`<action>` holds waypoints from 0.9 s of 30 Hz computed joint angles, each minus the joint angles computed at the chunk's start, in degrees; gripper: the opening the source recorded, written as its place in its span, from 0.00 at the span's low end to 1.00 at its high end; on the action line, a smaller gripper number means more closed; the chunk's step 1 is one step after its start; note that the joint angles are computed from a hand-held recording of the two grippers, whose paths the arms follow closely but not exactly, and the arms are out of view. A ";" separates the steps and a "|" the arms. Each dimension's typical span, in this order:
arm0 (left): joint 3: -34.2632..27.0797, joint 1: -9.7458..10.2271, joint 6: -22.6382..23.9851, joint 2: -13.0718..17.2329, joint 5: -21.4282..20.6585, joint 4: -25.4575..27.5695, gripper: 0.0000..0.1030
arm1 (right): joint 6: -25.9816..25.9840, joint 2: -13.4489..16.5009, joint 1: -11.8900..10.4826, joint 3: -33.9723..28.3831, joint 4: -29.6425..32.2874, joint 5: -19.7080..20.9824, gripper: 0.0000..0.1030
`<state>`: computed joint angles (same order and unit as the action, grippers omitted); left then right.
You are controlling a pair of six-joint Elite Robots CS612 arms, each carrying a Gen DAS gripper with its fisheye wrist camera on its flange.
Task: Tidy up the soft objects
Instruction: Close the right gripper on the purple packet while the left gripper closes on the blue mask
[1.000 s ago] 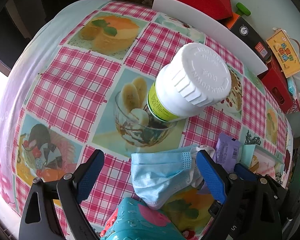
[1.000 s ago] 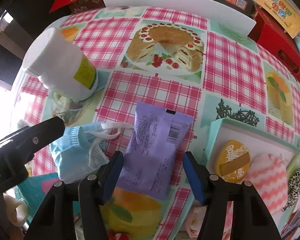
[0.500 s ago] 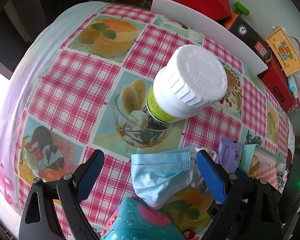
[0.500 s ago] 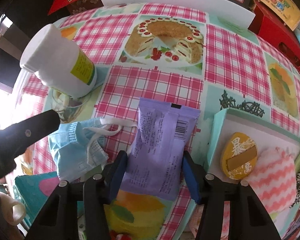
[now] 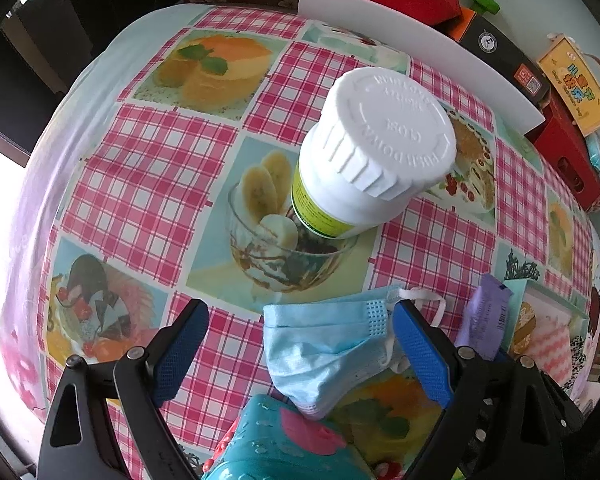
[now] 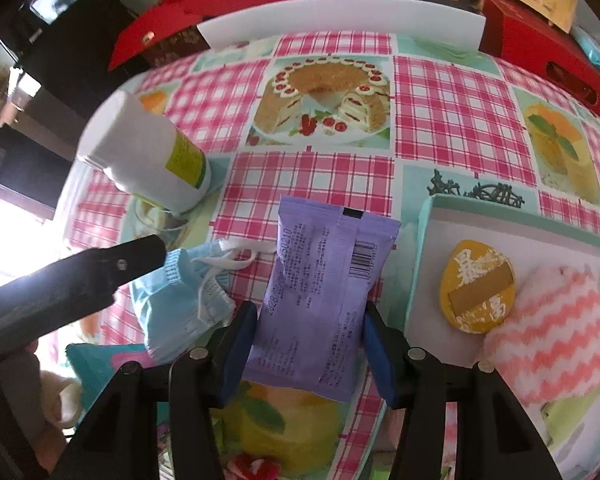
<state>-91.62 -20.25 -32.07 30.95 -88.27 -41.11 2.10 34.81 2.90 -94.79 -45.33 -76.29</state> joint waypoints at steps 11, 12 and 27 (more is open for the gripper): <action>1.28 -0.35 0.62 -0.81 -0.11 1.25 0.90 | 0.44 0.65 -1.43 -4.63 -0.74 1.67 0.54; 1.84 -0.39 0.89 -1.06 -0.40 1.28 0.90 | 0.50 0.59 -1.51 -4.79 -0.69 1.99 0.54; 9.06 -0.53 3.29 -3.83 -0.44 5.27 0.82 | 2.35 0.60 -2.37 -5.71 -2.12 5.09 0.54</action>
<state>-82.56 -20.78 -28.79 27.12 -88.70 -35.84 4.45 35.41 0.54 -100.50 -47.45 -71.20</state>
